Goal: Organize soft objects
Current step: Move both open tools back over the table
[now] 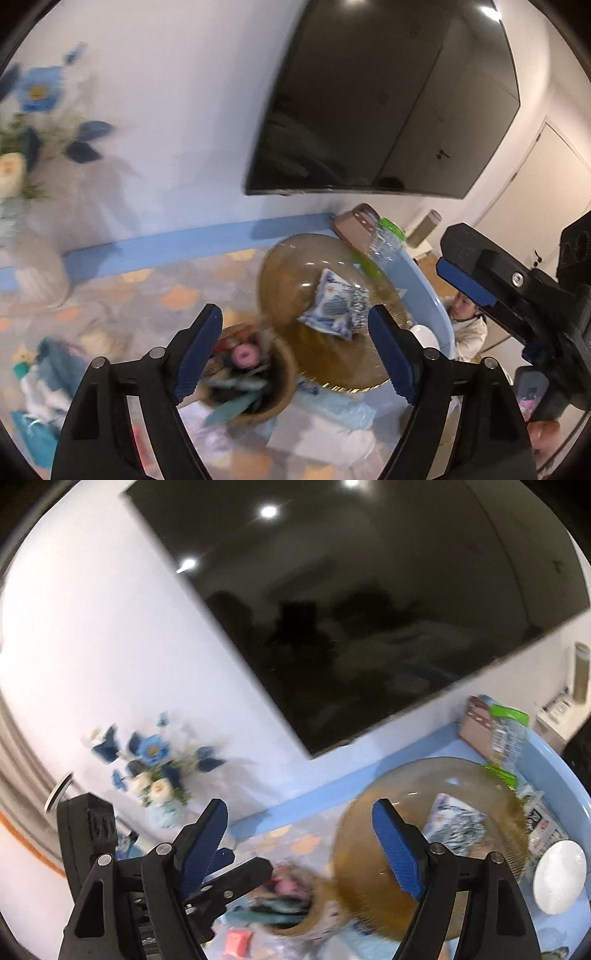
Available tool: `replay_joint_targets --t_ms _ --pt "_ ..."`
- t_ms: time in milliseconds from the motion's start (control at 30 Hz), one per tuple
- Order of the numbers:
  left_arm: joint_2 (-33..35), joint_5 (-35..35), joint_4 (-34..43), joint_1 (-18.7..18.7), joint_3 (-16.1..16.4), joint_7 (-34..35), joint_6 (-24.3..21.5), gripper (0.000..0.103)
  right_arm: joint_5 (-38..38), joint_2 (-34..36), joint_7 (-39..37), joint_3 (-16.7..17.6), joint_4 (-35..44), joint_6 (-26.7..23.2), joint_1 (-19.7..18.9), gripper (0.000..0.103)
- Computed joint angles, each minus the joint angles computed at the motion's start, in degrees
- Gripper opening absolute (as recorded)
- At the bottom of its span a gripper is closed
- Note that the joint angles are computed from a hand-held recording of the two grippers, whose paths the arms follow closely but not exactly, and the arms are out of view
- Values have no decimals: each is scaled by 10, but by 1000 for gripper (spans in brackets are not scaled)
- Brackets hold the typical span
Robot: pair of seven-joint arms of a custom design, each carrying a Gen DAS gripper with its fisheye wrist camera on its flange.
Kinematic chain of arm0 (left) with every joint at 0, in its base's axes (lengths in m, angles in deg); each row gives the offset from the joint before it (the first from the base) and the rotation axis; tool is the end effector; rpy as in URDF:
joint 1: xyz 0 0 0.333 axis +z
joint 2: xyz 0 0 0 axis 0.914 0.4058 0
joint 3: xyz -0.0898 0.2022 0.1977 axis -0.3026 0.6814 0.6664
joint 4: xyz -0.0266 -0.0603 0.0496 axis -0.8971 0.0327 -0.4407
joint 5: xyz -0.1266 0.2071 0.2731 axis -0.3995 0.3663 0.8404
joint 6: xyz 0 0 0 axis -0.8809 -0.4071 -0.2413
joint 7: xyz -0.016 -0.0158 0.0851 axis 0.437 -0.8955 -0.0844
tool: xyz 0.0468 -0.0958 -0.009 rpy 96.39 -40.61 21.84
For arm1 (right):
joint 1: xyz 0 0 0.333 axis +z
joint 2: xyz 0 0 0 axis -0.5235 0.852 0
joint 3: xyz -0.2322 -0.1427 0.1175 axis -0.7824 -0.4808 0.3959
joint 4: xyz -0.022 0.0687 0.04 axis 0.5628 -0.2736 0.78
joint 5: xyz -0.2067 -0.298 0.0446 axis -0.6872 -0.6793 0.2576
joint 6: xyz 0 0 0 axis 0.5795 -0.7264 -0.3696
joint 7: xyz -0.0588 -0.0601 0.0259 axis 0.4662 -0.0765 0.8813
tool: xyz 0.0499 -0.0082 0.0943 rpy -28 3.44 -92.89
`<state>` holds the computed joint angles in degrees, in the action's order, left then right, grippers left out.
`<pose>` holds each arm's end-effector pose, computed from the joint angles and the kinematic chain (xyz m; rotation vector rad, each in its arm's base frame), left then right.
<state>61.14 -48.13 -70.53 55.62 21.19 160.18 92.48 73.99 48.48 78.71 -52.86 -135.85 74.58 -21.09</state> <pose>0.5943 -0.2567 0.5755 -1.6235 2.2300 -1.1654 0.4675 0.1416 0.6635 -1.2843 1.7131 -0.4810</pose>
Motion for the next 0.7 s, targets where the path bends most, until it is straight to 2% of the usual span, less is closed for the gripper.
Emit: replay_joint_targets --t_ms 133,267,333,400,433,533,633,700 --pt "-61 10 -75 17 23 -12 23 80 -2 19 -10 23 29 -9 30 79" --pt "-129 60 -164 39 55 -41 56 81 -8 49 -12 42 50 -7 61 79" --pt "-162 93 -213 54 69 -56 77 86 -27 64 0 55 57 -10 70 81" --pt "-190 129 -262 70 79 -77 107 101 -52 73 20 67 48 2 78 84" --pt "-204 150 -294 81 83 -90 129 102 -64 75 30 70 41 9 80 85" --pt "-223 203 -361 110 88 -121 176 102 -125 79 93 89 10 34 75 85" --pt "-216 222 -403 126 93 -140 206 102 -178 80 165 101 -30 60 66 85" --pt "-202 271 -423 151 82 -187 227 102 -259 82 259 127 -55 69 34 85"
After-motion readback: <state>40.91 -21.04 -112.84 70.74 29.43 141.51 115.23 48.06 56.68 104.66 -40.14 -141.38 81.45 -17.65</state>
